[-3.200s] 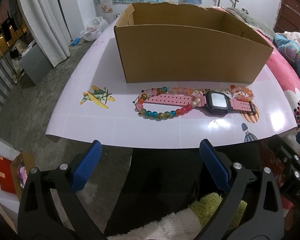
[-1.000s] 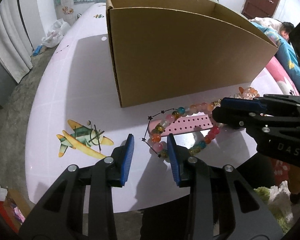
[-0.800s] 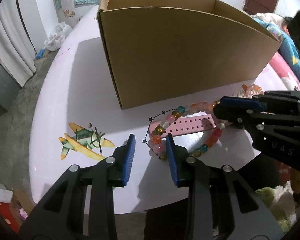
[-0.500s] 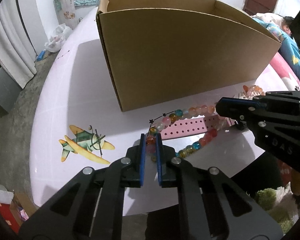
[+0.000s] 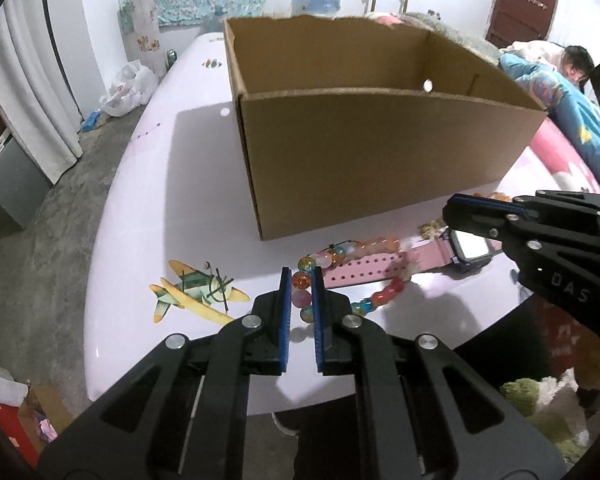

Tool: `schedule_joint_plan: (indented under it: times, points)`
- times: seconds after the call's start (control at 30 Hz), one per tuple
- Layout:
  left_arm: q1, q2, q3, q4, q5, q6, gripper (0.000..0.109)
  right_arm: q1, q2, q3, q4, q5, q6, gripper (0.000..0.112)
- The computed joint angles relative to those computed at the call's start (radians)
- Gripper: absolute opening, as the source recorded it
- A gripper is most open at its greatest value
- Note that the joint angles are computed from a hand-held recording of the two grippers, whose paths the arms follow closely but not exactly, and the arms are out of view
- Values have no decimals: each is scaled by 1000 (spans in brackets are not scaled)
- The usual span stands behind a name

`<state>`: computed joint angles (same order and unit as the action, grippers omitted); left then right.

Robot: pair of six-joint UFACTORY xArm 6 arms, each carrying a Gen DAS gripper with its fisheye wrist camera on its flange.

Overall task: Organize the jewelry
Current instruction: 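Close the left gripper on the beaded bracelet and lift it, then carry the beaded bracelet with the left gripper into the cardboard box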

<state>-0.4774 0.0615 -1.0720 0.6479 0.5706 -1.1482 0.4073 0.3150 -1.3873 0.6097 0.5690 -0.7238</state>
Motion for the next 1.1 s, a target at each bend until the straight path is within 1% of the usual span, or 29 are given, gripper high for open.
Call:
schedule_joint_plan:
  times: [0.13, 0.3, 0.43, 0.5, 0.57, 0.63, 0.7, 0.8, 0.87, 0.9, 0.97, 1.0, 1.03, 1.1]
  points:
    - [-11, -32, -1, 28, -7, -2, 9, 4, -26, 1, 51, -11, -40, 2]
    - [-14, -77, -17, 60, -39, 3, 9, 0, -77, 8, 137, -20, -113, 2]
    - [2, -92, -48, 79, -78, 27, 9, -22, -110, -26, 250, 15, -196, 2]
    - [8, -92, -74, 115, -84, 21, 9, -30, -112, -55, 283, 26, -225, 2]
    - [24, -92, -96, 117, -116, 31, 9, -41, -99, -98, 310, 54, -243, 2]
    - [44, -80, -126, 95, -145, 53, 9, -55, -68, -162, 319, 93, -246, 2]
    - [59, -61, -157, 65, -155, 81, 9, -66, -16, -244, 311, 129, -230, 2]
    - [91, -11, -218, 21, -171, 129, 9, -94, 139, -476, 257, 236, -120, 2]
    - [110, 33, -263, -75, -181, 214, 9, -109, 234, -619, 231, 310, -49, 2]
    - [119, 59, -292, -142, -185, 273, 9, -119, 300, -720, 206, 352, 6, 2]
    - [126, 93, -340, -193, -165, 330, 9, -133, 392, -866, 180, 403, 84, 2]
    - [132, 120, -380, -220, -149, 366, 9, -140, 424, -918, 184, 422, 110, 2]
    - [135, 133, -401, -236, -141, 384, 9, -146, 437, -937, 193, 425, 118, 2]
    - [145, 181, -468, -330, -129, 482, 9, -157, 449, -953, 209, 414, 130, 2]
